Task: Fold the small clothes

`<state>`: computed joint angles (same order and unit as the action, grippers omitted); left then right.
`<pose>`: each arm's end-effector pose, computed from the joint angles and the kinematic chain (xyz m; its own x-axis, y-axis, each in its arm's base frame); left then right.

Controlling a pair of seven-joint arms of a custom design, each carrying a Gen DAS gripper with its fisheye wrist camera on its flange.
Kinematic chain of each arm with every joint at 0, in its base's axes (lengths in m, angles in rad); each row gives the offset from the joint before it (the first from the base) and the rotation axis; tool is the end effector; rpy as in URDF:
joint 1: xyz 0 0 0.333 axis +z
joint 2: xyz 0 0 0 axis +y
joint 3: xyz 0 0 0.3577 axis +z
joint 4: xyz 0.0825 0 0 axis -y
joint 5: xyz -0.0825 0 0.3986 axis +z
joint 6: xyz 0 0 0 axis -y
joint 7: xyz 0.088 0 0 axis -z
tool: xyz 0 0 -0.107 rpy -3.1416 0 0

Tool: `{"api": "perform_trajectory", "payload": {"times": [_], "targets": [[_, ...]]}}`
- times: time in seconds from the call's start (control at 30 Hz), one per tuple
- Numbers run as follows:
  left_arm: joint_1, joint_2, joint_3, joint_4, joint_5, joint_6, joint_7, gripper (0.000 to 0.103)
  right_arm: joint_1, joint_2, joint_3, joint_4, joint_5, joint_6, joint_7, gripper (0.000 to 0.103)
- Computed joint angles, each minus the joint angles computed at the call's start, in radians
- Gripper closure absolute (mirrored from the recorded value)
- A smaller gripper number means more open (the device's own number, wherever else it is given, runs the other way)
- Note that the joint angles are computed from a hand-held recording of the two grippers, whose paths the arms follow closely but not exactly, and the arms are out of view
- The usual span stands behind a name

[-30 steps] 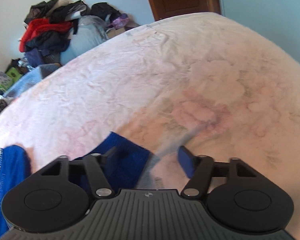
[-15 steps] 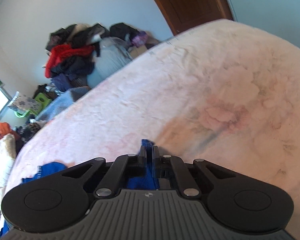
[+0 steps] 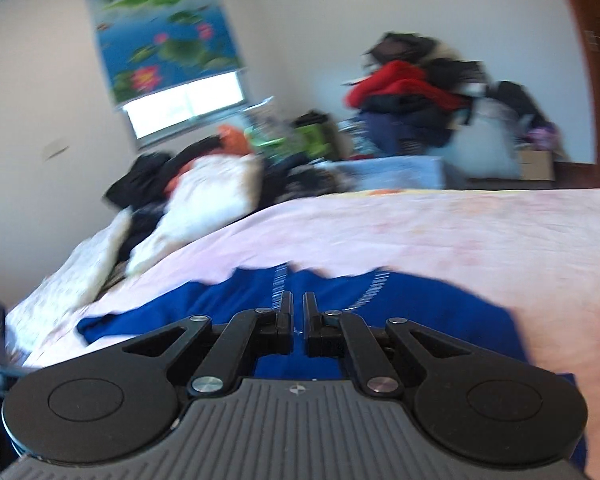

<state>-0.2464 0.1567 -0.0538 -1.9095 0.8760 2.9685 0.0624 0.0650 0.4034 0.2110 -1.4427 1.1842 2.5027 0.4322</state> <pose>0.6099 -0.2414 0.5382 0.1750 -0.8824 0.4367 -0.5514 -0.4553 -0.6991 0.7357 0.1685 0.5702 0.6836 -0.6561 -0.3197 -0.4903 -0.0883 -0.8671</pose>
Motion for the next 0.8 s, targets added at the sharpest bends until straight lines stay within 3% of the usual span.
{"api": "perform_trajectory", "payload": {"times": [0.1, 0.13, 0.23, 0.27, 0.37, 0.4, 0.47, 0.6, 0.67, 0.73, 0.77, 0.8], "targets": [[0.006, -0.032, 0.009, -0.052, 0.035, -0.016, -0.068, 0.000, 0.011, -0.013, 0.019, -0.010, -0.002, -0.072, -0.026, 0.094], [0.019, -0.039, -0.002, -0.068, 0.003, -0.030, -0.057, 0.000, 0.019, -0.007, 0.014, -0.003, -0.017, -0.091, -0.008, 0.086], [0.053, -0.055, -0.025, -0.108, -0.089, -0.028, -0.017, 0.000, 0.032, -0.010, -0.013, -0.014, -0.063, -0.084, 0.097, 0.043], [0.059, -0.058, -0.026, -0.116, -0.092, -0.014, -0.017, 0.000, 0.016, -0.020, -0.011, -0.032, -0.030, -0.076, 0.098, 0.036], [0.080, -0.046, -0.047, -0.122, -0.178, 0.032, 0.067, 0.000, -0.043, -0.042, -0.028, -0.073, 0.066, -0.100, 0.161, 0.033], [0.122, -0.035, -0.095, -0.123, -0.246, 0.055, 0.126, 0.000, -0.057, -0.045, -0.043, -0.086, 0.087, -0.102, 0.219, 0.032], [0.264, 0.011, -0.265, -0.105, -0.401, 0.091, 0.265, 0.000, -0.092, -0.072, -0.069, -0.141, 0.148, -0.102, 0.314, 0.034], [0.497, 0.152, -0.614, -0.039, -0.985, 0.130, 0.772, 0.000, -0.136, -0.111, -0.112, -0.261, 0.259, -0.110, 0.434, 0.034], [0.596, 0.240, -0.772, 0.006, -1.137, 0.138, 0.904, 0.000, -0.143, -0.140, -0.130, -0.321, 0.297, -0.126, 0.445, 0.034], [0.642, 0.323, -0.855, 0.048, -1.123, 0.151, 0.907, 0.000, -0.134, -0.160, -0.142, -0.367, 0.326, -0.134, 0.438, 0.034], [0.629, 0.349, -0.853, 0.077, -1.139, 0.136, 0.933, 0.000, -0.128, -0.166, -0.148, -0.382, 0.333, -0.139, 0.433, 0.034], [0.598, 0.356, -0.816, 0.103, -1.102, 0.103, 0.888, 0.000, -0.122, -0.170, -0.154, -0.394, 0.335, -0.141, 0.431, 0.034]]}}
